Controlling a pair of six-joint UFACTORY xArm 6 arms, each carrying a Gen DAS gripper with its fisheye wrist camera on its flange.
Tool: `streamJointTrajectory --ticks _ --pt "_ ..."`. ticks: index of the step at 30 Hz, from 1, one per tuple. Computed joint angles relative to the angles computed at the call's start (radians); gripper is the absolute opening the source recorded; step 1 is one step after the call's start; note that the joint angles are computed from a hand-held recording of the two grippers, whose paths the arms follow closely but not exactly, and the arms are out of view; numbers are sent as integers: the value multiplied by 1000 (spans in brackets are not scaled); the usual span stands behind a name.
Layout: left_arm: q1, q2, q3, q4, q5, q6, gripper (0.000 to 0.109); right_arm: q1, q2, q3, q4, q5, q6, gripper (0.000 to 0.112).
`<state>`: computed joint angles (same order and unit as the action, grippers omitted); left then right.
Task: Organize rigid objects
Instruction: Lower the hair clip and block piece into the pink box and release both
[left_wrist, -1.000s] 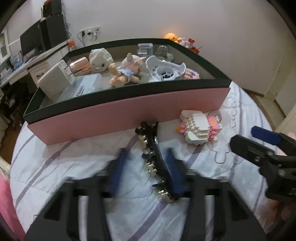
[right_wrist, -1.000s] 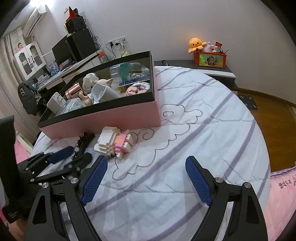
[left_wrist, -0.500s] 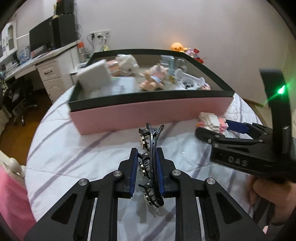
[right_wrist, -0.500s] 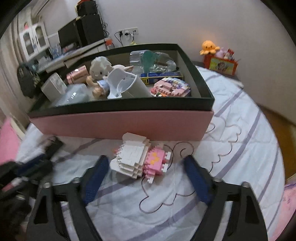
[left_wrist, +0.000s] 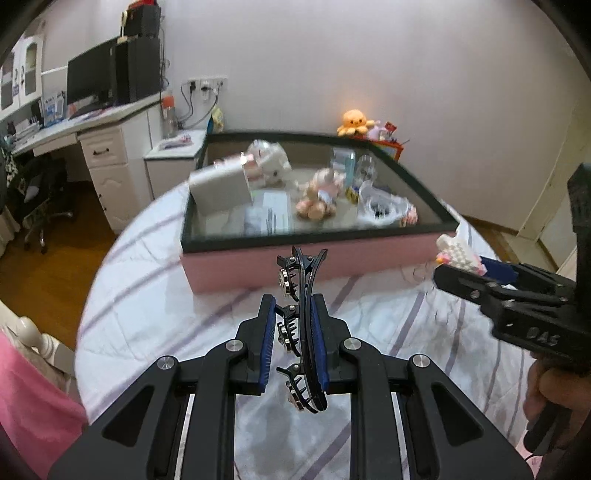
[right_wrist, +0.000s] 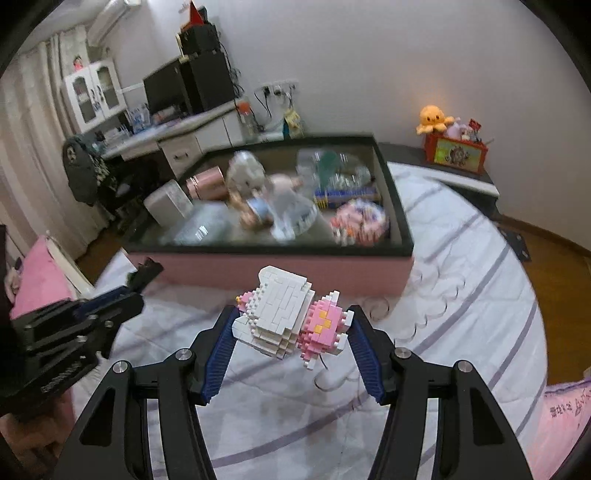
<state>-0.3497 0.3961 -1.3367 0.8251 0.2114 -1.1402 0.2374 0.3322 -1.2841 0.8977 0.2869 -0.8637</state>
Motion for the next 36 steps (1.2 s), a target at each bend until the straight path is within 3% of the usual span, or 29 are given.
streamJointTrajectory --ticks 9,15,21,26,32,34,35,36 --pt "35 26 -137 45 14 24 19 -10 76 -207 -53 21 20 60" --pt "43 160 -347 -129 48 207 19 -18 213 -414 -171 77 148 61" --pt "36 336 -614 -332 144 422 19 -31 342 -592 -284 143 266 61" --pt "28 438 -775 -416 211 514 19 -40 426 -710 -335 192 330 61" --pt "25 495 -871 -468 248 570 19 -43 455 -758 -358 214 356 61" --pt "20 550 -966 -523 313 640 20 -44 471 -785 -387 237 373 65" --pt "16 588 -1034 -535 363 656 29 -44 480 -799 -409 248 390 81" --pt "14 602 -1059 -505 390 631 43 -42 485 -803 -433 246 413 86"
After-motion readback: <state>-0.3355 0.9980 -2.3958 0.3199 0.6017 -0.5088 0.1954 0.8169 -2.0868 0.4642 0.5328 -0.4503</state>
